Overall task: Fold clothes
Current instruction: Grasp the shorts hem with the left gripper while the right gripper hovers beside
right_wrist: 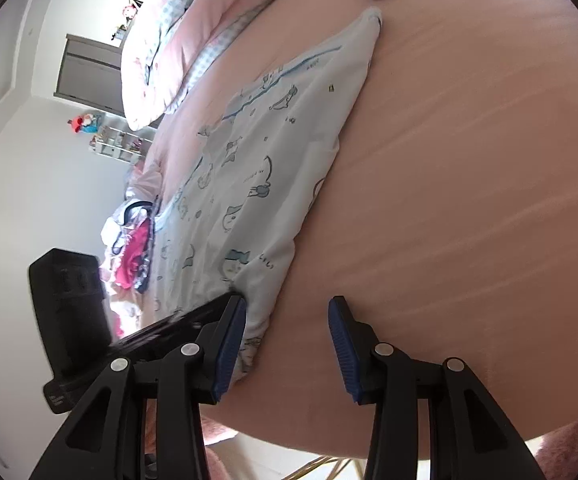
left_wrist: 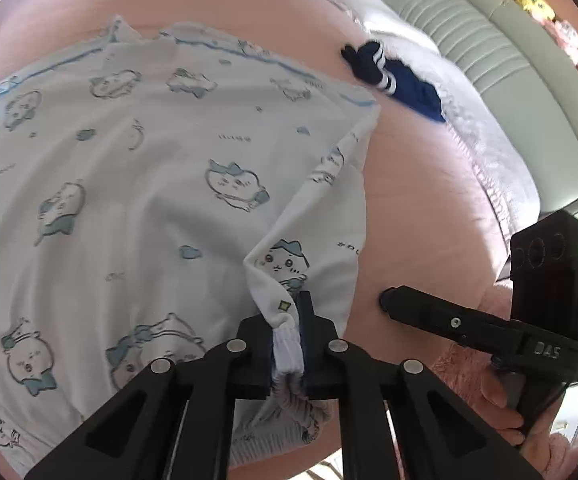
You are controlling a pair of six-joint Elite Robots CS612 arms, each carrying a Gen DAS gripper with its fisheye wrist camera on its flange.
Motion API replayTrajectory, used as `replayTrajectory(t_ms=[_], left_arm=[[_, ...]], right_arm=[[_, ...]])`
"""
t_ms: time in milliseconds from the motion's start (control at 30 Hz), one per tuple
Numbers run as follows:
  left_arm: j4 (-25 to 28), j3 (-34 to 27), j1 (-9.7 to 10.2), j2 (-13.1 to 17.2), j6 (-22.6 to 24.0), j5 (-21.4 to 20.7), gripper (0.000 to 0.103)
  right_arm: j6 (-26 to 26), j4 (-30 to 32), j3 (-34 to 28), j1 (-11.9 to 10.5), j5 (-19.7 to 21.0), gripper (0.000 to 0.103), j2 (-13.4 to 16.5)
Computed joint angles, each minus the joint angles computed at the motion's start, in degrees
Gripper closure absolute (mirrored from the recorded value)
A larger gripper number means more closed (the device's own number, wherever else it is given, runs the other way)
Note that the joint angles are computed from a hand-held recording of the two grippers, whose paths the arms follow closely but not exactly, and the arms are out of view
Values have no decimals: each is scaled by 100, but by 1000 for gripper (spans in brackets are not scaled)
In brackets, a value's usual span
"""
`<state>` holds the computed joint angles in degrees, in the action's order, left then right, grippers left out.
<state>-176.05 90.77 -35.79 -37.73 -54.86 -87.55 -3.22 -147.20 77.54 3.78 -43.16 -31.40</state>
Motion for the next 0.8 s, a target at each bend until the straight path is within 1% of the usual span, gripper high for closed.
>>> replayTrajectory(t_ms=[100,200,267,300,400,433,500,567,633,700,767,800], left_arm=[[-398,299,-5,-138,-282,310,96],[-1004,708,23,-307,-642,582,96],[-1124,969,4,-459,-783,904,97],[-1151,1086,-1,-530,-861,1049,97],[-1123,1396,-48,-693,-1140,1452,97],[-1156,1529,-68,-735,-1261,1530,97],[-1402,1821,-80,-770,-1574,1502,96],[-1639,2026,-99,-743,-1932,1440,96],[-1771,2129,-137,-715,-2108,1496,96],[-1992,2217,-173,-659,-2228,1593,96],[-2163,2261,-185,-588,-2348,1666,96],[-2206,2271,-183,-562,-2397,1662,96]], right_arm=[[-174,-114,67,62,-254,60,-70],[-666,-22,134,161,-482,60,-171],[-1099,105,163,253,-584,60,-248],[-1219,81,176,302,-634,60,-278],[-1621,160,114,500,-602,60,-344],[-1756,220,84,567,-608,60,-358],[-2015,305,27,716,-678,60,-372],[-2219,400,-48,868,-807,60,-358],[-2347,509,-122,993,-926,60,-327],[-2511,510,-116,1068,-1032,60,-320],[-2626,372,-116,1195,-1474,60,-280],[-2682,398,-119,1239,-1693,60,-267]])
